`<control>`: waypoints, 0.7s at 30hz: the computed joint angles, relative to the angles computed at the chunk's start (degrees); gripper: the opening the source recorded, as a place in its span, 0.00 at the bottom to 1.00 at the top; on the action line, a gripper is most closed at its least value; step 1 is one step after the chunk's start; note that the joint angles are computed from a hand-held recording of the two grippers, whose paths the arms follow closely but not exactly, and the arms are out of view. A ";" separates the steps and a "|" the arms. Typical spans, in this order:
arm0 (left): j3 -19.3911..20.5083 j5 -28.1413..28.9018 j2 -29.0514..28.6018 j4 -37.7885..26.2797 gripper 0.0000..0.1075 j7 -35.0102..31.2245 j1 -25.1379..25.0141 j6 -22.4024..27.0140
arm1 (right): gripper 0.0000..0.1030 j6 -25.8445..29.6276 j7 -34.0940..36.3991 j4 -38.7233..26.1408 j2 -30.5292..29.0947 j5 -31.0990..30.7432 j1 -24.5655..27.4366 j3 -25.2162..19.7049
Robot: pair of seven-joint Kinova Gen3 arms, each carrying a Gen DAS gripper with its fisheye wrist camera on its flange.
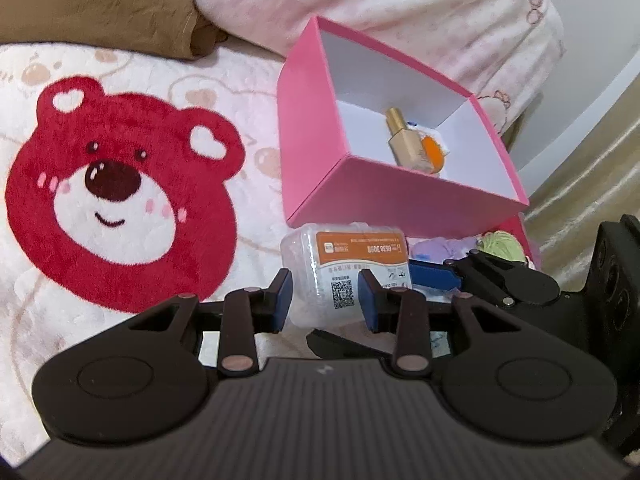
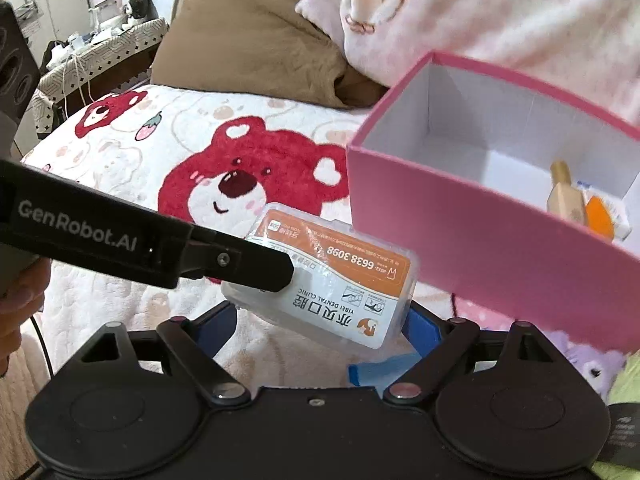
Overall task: Organize objects
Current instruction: 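Lift the floss box with the left gripper into the pink box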
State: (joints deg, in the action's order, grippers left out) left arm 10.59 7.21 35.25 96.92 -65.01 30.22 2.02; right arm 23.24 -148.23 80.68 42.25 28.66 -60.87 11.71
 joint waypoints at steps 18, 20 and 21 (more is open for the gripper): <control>3.21 -0.88 -4.48 0.21 0.32 -1.20 0.22 -1.92 | 0.89 -0.25 -7.32 8.54 -9.40 11.42 -5.38 4.58; 1.12 -0.99 -4.75 -1.76 0.32 -1.36 2.25 0.18 | 0.89 1.65 -7.76 8.22 -10.04 13.56 -5.28 3.93; 0.02 -1.01 -4.87 -2.72 0.32 -1.28 3.22 1.33 | 0.89 2.64 -7.50 7.88 -10.36 14.08 -4.65 2.96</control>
State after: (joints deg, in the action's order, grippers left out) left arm 10.61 6.20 30.38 94.20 -66.30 33.44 3.35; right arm 25.88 -155.73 88.56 31.90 42.74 -65.52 14.68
